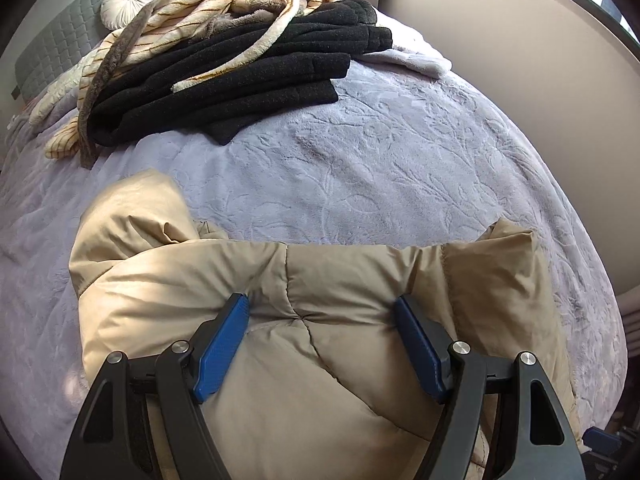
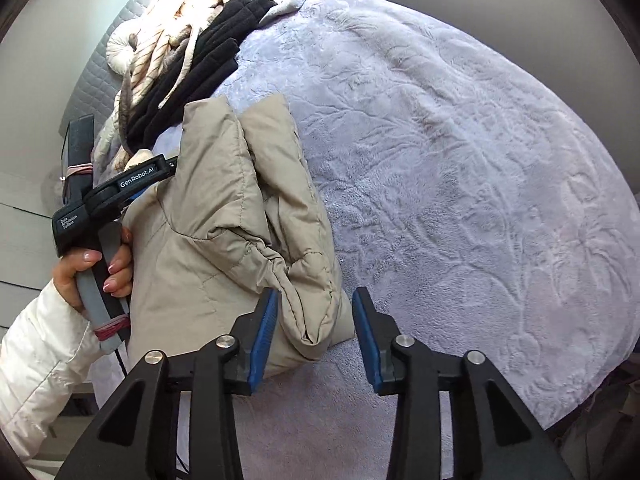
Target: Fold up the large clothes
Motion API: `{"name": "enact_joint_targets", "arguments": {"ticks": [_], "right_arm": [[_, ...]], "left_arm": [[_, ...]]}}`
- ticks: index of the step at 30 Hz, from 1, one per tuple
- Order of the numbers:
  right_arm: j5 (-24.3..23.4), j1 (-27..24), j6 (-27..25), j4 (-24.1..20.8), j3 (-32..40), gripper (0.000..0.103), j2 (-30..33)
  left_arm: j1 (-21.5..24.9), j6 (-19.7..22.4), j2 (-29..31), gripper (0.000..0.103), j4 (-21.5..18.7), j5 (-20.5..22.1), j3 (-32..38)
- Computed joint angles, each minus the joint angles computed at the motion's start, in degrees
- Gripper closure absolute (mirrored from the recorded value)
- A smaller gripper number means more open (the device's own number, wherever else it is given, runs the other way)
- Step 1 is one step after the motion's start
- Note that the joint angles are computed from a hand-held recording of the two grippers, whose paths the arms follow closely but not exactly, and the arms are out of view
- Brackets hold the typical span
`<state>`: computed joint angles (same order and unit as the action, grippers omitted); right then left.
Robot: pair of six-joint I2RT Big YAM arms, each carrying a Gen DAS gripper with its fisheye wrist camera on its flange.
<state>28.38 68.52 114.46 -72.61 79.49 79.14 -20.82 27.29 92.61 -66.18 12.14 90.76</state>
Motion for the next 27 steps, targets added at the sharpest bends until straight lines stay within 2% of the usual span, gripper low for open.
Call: {"name": "enact_joint_targets", "arguments": {"ticks": [2, 4, 8, 17, 21, 22, 24, 27], "right_arm": [[0.8, 0.2, 0.1, -1.0, 0.6, 0.044, -0.4], [0.9, -0.2, -0.8, -0.3, 0.4, 0.024, -0.8], [0.7, -1.2, -3.1, 0.4, 1.3, 0.014, 0.0], [-0.9, -2.7, -7.7, -1.3, 4.7, 0.014, 3.2], [-3.6, -3.9, -10.1, 0.5, 4.4, 0.014, 2.7], [-4.0, -4.2, -10.6, 0.7, 4.4, 0.014, 2.6], [-5.1, -4.8, -12.3, 1.0, 4.7, 0.014, 2.6], [-6.8, -5.8, -15.2, 1.2, 5.3, 0.014, 2.8]], "left_arm": [[0.2, -0.2, -0.2, 0.027, -0.3, 0.0, 0.2], [0.4, -0.2, -0.3, 0.027, -0.5, 0.0, 0.3], [0.7, -0.6, -0.4, 0.027, -1.1, 0.0, 0.8], [2.4, -0.6, -1.9, 0.027, -3.8, 0.1, 2.3], [4.7, 1.1, -3.4, 0.027, -6.6, 2.0, 3.8], [5.6, 1.8, -3.9, 0.026, -7.2, 2.7, 4.1], [7.6, 2.7, -4.7, 0.006, -8.4, 4.0, 4.5], [11.4, 3.6, -5.5, 0.001, -10.9, 5.3, 4.7]]}}
